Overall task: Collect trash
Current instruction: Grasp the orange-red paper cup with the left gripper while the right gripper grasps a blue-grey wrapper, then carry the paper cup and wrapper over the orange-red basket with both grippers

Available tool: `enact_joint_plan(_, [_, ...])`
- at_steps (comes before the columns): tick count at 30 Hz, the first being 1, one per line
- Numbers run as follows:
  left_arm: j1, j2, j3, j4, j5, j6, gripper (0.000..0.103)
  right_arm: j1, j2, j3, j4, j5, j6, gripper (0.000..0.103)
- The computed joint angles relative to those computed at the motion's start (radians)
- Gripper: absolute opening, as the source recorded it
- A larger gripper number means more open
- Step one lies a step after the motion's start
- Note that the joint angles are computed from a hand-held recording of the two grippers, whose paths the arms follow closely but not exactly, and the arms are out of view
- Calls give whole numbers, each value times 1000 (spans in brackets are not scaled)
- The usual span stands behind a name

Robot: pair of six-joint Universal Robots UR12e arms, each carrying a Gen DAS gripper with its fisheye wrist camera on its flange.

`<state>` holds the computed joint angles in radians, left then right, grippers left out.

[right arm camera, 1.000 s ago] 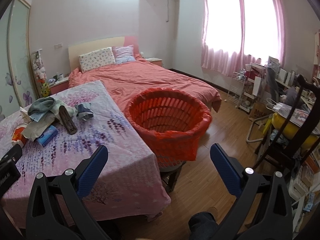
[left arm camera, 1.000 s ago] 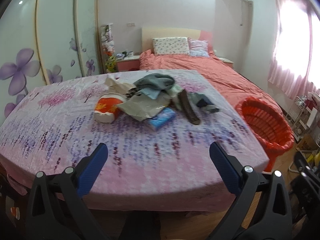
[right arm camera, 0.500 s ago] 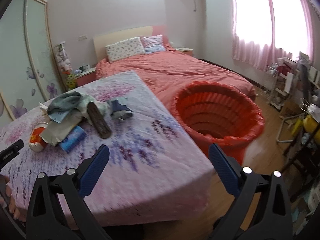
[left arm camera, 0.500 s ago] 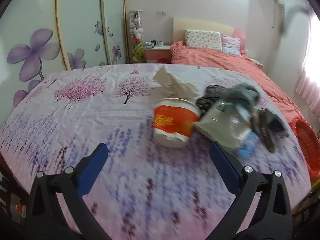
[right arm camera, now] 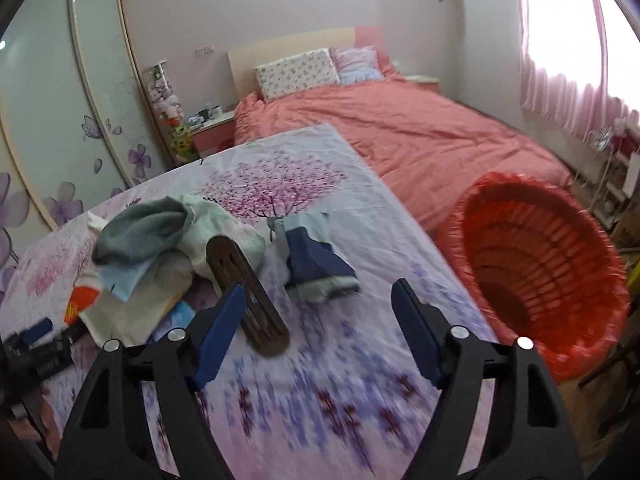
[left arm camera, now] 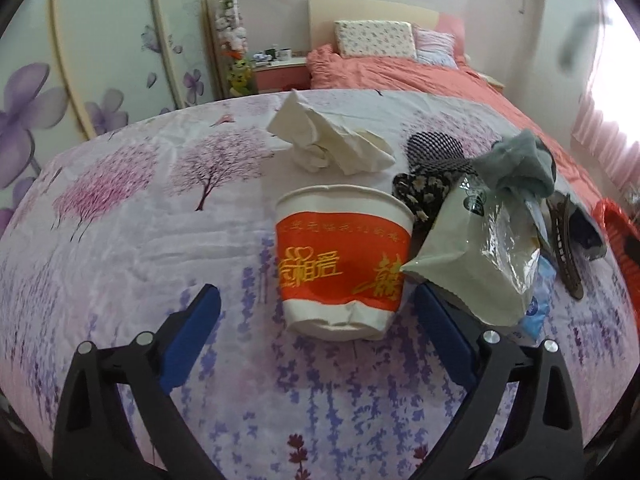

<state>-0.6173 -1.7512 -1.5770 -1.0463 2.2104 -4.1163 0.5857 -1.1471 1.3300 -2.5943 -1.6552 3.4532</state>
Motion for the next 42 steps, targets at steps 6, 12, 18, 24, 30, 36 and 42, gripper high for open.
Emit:
enact_joint_plan(6, [21, -20, 17, -23, -30, 33, 91, -3, 53, -75, 73, 30, -13, 66])
enact_joint_plan(12, [40, -20, 15, -28, -45, 20, 87, -2, 85, -121, 140, -11, -25, 56])
enact_joint_plan(18, [49, -21, 13, -21, -52, 21, 82, -2, 97, -136, 172, -16, -38, 42])
enact_joint_plan(24, [55, -15, 10, -25, -57, -1, 81, -3, 88, -119, 150, -6, -41, 26])
enact_joint_plan(30, [53, 0, -2, -23, -39, -25, 80, -8, 73, -103, 120, 10, -40, 17])
enact_joint_plan(36, [41, 19, -5, -20, 2, -42, 80, -13, 51, -75, 81, 17, -24, 17])
enact_joint_plan(42, [13, 26, 21, -4, 58, -28, 80, -14, 19, -35, 22, 6, -30, 17])
